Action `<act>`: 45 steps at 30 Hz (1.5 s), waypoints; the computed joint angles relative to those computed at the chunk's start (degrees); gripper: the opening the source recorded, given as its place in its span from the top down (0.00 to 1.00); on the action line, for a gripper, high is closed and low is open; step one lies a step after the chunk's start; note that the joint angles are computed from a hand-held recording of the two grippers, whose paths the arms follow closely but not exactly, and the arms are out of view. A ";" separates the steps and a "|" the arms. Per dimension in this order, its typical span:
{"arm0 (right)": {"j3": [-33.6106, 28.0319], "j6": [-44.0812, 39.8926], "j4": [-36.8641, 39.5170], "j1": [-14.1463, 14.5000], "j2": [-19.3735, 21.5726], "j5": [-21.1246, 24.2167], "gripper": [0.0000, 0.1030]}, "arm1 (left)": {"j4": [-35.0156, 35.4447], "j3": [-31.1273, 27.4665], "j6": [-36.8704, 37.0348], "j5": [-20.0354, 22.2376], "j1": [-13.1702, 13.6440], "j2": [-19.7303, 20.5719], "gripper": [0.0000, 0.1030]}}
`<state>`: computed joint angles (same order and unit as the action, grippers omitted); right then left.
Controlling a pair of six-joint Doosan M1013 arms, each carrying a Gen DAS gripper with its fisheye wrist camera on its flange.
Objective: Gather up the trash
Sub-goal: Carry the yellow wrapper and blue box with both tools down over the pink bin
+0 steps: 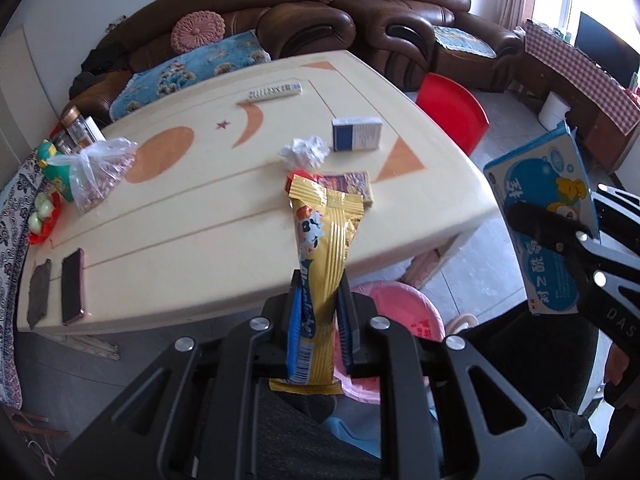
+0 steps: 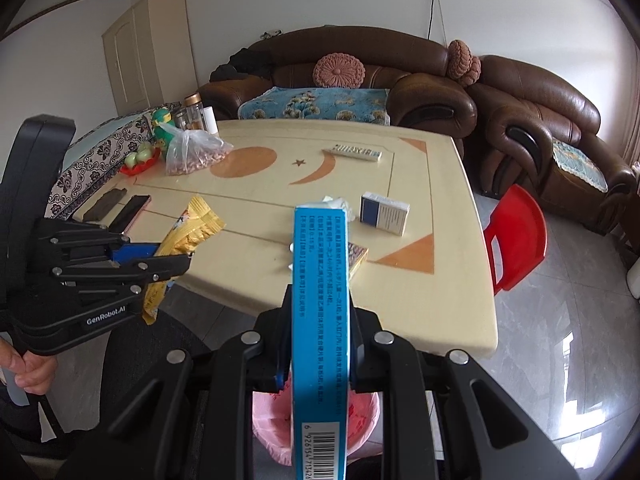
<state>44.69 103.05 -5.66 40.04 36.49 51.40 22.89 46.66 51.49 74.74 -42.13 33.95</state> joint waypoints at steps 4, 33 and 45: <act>0.86 0.32 0.69 -0.09 -0.05 0.09 0.80 | -3.13 1.81 -0.39 -1.00 0.30 -0.26 0.84; 2.42 -0.14 10.51 -2.40 5.73 6.61 0.80 | -15.22 4.05 2.14 -2.40 1.93 4.86 0.84; 0.94 -0.66 13.83 -3.23 9.37 11.14 0.80 | -21.23 2.90 4.41 -0.03 2.97 8.69 0.84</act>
<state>45.63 102.39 8.18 36.81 45.86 62.54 1.66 49.56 55.90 74.71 -39.15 42.64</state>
